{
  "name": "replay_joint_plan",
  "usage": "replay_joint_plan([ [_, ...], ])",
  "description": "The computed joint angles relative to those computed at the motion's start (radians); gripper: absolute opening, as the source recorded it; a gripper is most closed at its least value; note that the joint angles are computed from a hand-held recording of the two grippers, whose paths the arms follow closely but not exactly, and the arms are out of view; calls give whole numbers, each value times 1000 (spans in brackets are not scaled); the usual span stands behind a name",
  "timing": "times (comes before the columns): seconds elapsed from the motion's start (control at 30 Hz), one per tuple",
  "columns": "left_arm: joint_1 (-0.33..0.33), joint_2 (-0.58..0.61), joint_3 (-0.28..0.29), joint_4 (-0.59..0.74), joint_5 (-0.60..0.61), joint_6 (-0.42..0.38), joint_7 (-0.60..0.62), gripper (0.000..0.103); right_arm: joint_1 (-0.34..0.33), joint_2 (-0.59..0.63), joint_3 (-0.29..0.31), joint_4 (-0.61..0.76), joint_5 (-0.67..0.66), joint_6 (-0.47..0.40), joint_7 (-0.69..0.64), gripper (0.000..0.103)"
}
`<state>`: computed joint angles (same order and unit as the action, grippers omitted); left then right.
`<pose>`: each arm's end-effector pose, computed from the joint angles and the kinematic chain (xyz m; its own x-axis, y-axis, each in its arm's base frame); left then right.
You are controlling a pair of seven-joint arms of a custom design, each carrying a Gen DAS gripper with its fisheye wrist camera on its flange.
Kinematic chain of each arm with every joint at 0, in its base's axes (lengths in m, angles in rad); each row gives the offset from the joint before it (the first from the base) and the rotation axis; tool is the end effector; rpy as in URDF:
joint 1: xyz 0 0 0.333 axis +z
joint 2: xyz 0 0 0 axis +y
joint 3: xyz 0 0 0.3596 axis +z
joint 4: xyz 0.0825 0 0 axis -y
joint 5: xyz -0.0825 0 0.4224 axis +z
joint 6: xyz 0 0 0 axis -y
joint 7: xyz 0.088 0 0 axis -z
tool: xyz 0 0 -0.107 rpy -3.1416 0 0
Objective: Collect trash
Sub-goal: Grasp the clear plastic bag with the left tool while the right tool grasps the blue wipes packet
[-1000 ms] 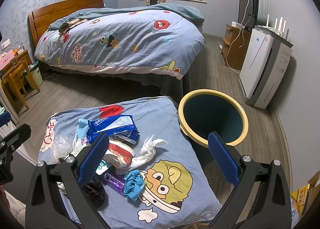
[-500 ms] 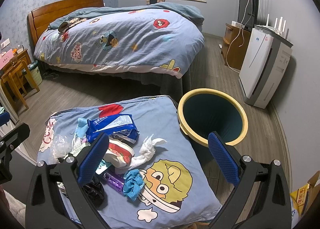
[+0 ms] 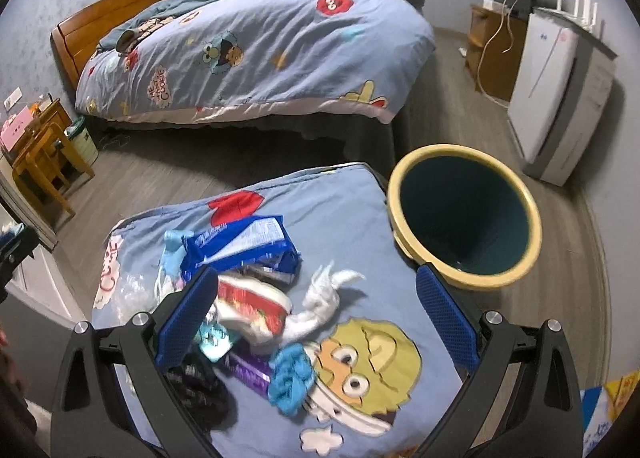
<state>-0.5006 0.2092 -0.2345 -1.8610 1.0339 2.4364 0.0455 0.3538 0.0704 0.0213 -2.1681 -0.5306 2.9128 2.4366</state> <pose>0.5170 -0.4510 0.4739 0.0975 -0.9947 0.0339 -0.6737 -0.0910 -0.7334 0.5662 0.2561 0.4539 0.0363 -0.9896 -0.1393 -0.7671 0.0618 -0.6386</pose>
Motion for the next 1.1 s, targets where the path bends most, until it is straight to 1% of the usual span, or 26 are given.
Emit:
replay_joint_plan([
  [0.03,11,2,2,-6,-19,21,6,98,-6,19,5,16,38,6,-26,97],
  [0.1,21,10,7,-4,-45,20,15,98,-10,53,9,48,121,16,-81,97],
  [0.17,33,23,12,0,-78,29,35,98,-22,85,30,78,242,13,-198,97],
  [0.27,45,47,20,5,-122,28,59,98,8,129,6,130,267,-22,-258,97],
  [0.3,48,55,22,7,-139,25,69,98,10,144,7,145,293,-29,-294,97],
  [0.33,55,63,23,2,-162,40,80,98,15,154,3,153,313,-29,-316,97],
  [0.37,56,70,24,1,-179,41,86,98,10,170,14,170,353,-36,-359,97],
  [0.4,56,83,24,8,-202,31,101,98,11,184,15,183,381,-41,-389,97],
  [0.47,50,103,27,20,-224,7,129,98,27,220,3,227,413,-82,-414,97],
  [0.57,34,140,31,53,-237,-24,182,98,11,270,30,274,513,-93,-498,97],
  [0.63,26,166,31,73,-255,-44,221,98,31,305,14,308,521,-105,-523,97],
  [0.7,21,187,33,86,-276,-55,254,98,40,333,12,337,539,-119,-554,97],
  [0.83,14,217,39,95,-299,-37,302,96,62,393,-3,395,565,-153,-577,97],
  [0.9,11,227,43,98,-312,-32,318,95,54,416,7,418,598,-165,-592,95],
  [0.97,14,234,45,94,-328,-11,329,94,35,436,26,438,642,-180,-617,90],
  [1.0,15,237,46,94,-335,-2,335,91,28,447,34,448,662,-188,-631,88],
  [1.03,20,241,43,92,-350,11,349,85,21,458,41,458,679,-200,-646,83],
  [1.07,24,245,41,93,-367,17,363,82,17,467,45,465,692,-210,-660,77],
  [1.1,30,249,37,93,-386,22,379,77,8,472,55,469,712,-216,-678,75],
])
